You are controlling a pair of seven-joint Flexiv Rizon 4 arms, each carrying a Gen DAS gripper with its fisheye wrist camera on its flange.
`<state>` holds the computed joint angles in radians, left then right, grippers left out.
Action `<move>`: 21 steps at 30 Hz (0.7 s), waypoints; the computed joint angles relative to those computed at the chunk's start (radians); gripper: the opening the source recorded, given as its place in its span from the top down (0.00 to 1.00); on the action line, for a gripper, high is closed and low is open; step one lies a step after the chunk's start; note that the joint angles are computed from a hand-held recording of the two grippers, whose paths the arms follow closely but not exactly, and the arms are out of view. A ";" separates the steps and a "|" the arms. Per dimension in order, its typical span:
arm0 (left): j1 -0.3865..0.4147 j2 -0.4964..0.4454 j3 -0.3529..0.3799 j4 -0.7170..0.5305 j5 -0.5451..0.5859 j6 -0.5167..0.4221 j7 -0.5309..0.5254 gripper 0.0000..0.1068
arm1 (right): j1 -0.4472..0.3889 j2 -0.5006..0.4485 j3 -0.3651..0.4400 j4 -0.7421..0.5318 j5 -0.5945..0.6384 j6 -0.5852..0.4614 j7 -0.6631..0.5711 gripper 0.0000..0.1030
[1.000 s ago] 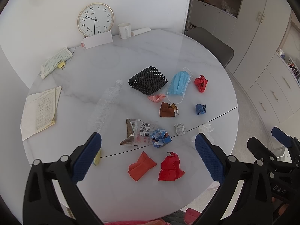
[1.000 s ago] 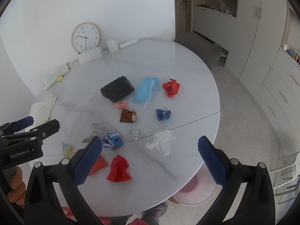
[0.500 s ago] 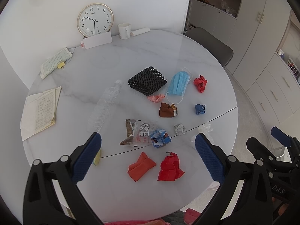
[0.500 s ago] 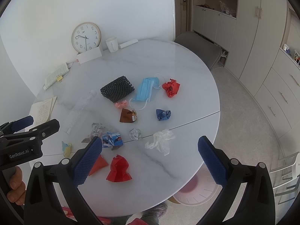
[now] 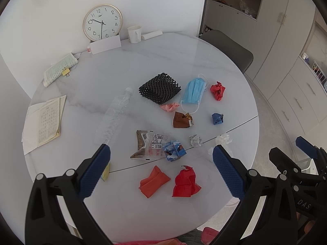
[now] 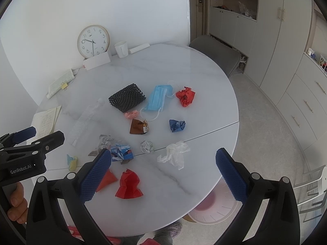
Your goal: Collect trash
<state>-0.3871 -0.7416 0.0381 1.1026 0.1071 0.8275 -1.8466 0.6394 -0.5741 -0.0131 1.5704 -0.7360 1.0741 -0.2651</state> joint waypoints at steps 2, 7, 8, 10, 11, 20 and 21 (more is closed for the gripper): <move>0.003 0.001 -0.004 0.005 0.000 0.009 0.010 0.10 | 0.005 0.002 -0.011 0.006 -0.013 0.009 0.015 0.02; 0.033 0.011 -0.040 0.062 -0.034 0.079 0.087 0.10 | 0.023 -0.003 -0.066 0.035 -0.109 0.100 0.099 0.02; 0.037 0.012 -0.043 0.074 -0.041 0.092 0.102 0.10 | 0.034 -0.008 -0.085 0.037 -0.139 0.109 0.125 0.02; 0.057 0.014 -0.062 0.108 -0.063 0.133 0.150 0.10 | 0.048 -0.015 -0.114 0.040 -0.198 0.125 0.174 0.02; 0.064 0.014 -0.066 0.121 -0.074 0.144 0.167 0.10 | 0.045 -0.024 -0.111 0.035 -0.210 0.130 0.176 0.02; 0.095 0.003 -0.007 0.206 -0.068 0.211 0.212 0.10 | 0.006 -0.147 0.027 -0.076 0.016 0.073 -0.084 0.02; 0.102 -0.001 -0.005 0.214 -0.068 0.214 0.222 0.10 | 0.008 -0.164 0.034 -0.089 0.043 0.071 -0.106 0.02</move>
